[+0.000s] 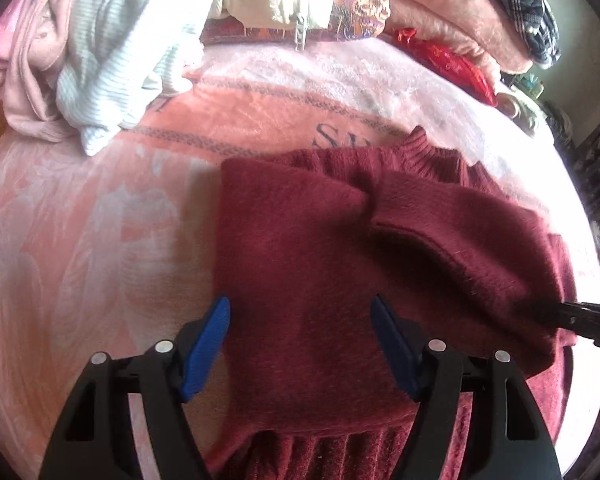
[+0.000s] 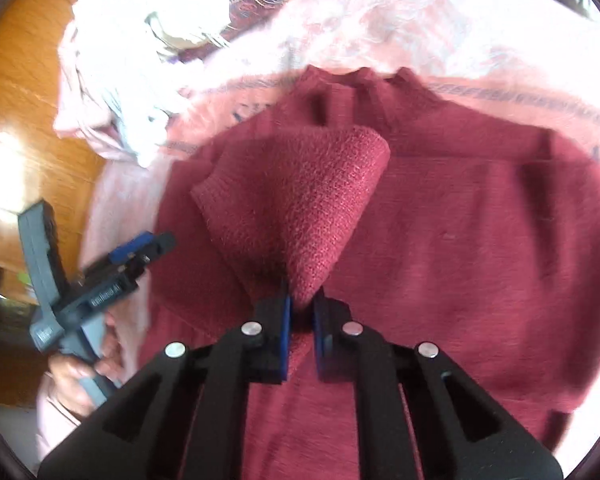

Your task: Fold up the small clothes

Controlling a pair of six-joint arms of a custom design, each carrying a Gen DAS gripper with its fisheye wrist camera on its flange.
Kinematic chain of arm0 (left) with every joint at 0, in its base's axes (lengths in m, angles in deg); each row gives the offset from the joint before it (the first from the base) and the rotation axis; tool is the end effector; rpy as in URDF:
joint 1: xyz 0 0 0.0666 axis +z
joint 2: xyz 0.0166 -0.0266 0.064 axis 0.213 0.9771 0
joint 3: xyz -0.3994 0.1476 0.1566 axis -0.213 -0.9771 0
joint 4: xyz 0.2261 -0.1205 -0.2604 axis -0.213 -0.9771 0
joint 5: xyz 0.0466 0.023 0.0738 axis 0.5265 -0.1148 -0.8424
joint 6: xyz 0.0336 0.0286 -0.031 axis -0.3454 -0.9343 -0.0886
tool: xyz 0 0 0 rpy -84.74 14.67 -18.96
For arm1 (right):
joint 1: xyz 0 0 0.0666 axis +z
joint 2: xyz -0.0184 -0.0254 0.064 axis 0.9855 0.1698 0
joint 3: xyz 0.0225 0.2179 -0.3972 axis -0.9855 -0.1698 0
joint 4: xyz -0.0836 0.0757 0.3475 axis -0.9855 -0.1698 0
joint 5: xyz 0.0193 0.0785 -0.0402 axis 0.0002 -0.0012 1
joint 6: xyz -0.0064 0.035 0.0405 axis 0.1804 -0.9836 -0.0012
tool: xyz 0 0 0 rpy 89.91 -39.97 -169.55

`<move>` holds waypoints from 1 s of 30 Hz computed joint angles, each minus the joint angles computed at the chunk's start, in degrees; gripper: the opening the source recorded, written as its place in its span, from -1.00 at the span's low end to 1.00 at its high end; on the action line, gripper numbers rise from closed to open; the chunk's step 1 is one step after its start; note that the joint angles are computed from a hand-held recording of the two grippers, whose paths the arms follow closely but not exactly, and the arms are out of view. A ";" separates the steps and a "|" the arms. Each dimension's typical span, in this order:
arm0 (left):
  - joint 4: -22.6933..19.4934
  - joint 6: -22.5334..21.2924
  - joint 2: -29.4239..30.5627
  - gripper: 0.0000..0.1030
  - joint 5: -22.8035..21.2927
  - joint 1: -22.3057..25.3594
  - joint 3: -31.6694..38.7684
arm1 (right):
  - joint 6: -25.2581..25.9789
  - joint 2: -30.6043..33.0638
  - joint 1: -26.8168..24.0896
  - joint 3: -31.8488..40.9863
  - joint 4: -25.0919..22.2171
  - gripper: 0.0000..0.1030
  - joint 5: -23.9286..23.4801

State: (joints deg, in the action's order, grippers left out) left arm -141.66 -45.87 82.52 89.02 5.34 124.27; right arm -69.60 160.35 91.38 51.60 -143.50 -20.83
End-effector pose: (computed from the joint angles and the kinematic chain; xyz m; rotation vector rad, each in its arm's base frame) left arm 0.5170 -0.0688 0.4382 0.2751 2.7293 -0.2231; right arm 0.4657 0.1039 0.4455 0.1315 2.8738 0.6128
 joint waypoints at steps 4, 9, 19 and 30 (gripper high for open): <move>0.72 1.75 1.06 0.48 -2.59 -0.70 -1.56 | 0.93 0.98 -0.20 -2.38 -1.13 -0.51 3.31; -2.52 3.22 1.94 0.44 1.91 1.14 1.53 | 2.23 0.19 1.66 2.75 -2.13 -0.35 9.97; -3.77 -0.18 3.11 0.47 -1.39 0.09 2.71 | 0.58 9.21 10.04 14.10 -4.95 0.08 10.44; -2.38 0.22 2.77 0.55 -0.99 0.35 1.33 | -1.33 7.96 7.97 10.94 0.52 -0.88 10.48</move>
State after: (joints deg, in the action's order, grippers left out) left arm -144.04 -45.65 85.29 88.03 5.69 125.60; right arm -70.92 168.31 99.35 62.53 -142.98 -10.34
